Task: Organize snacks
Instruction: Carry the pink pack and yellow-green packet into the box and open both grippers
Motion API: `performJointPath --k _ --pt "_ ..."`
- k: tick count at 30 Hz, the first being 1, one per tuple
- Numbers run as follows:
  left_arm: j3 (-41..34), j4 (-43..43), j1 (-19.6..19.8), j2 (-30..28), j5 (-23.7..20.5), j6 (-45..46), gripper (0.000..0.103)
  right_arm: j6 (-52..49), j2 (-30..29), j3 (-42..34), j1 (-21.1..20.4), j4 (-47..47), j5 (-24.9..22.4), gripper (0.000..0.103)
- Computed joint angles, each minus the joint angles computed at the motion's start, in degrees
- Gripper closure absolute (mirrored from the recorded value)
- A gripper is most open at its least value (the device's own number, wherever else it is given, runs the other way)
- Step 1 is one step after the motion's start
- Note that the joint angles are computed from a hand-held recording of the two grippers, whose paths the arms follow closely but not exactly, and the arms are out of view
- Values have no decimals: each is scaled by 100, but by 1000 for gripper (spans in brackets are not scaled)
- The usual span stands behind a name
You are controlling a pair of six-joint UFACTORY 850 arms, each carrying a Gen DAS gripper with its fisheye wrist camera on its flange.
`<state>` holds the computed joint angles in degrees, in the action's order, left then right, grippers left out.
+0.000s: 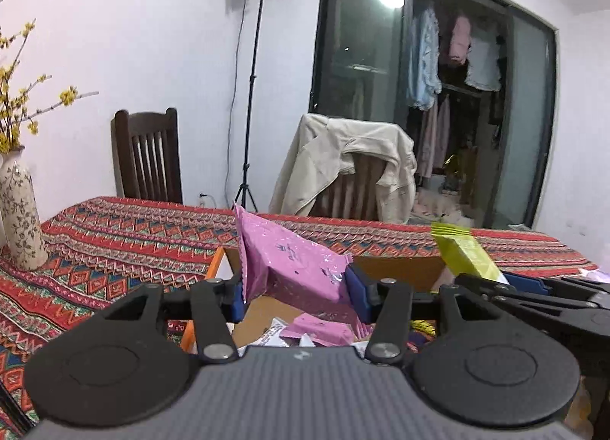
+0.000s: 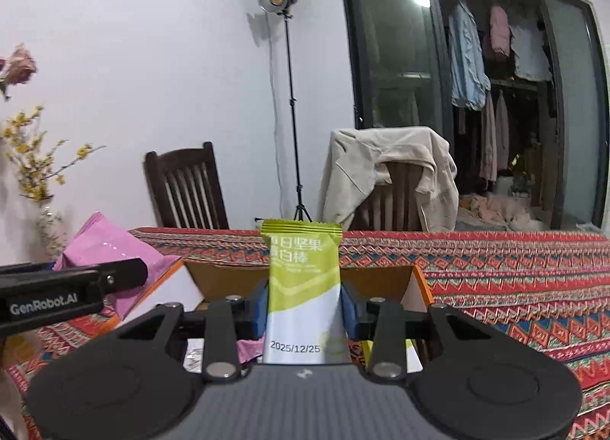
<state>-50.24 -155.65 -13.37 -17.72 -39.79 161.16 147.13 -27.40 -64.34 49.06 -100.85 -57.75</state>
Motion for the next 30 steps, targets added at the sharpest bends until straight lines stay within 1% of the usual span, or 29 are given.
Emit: performJointPath --k 5,6,7,8,9,10,11,14,18,23,30 --pt "-203 -36 -11 -344 89 81 49 234 -129 39 -159 -155 231 66" --pt "-199 -38 9 -368 54 103 47 256 -139 56 -174 -166 269 64" --pt "-199 52 45 -392 -4 33 38 279 -132 82 -188 -184 313 62" --pt "-180 115 84 -401 -99 -40 30 298 -113 117 -196 -211 341 58" --pt "-137 49 105 -398 -210 -19 12 332 -73 166 -208 -264 395 37" --pt "-66 -202 99 -380 -345 144 2 382 -73 179 -195 -284 387 23" --pt "-25 -372 93 -377 -471 285 1 454 -70 209 -175 -316 325 1" --pt "43 -333 130 -345 -609 237 0 360 -82 197 -128 -192 206 0" --pt "45 -476 96 -333 -503 329 0 428 -85 219 -103 -126 156 0" --pt "-11 -285 164 -345 -388 60 0 512 -44 261 -88 -94 103 0" --pt "18 -197 166 -321 -388 -39 0 498 -47 272 -7 12 -38 0"
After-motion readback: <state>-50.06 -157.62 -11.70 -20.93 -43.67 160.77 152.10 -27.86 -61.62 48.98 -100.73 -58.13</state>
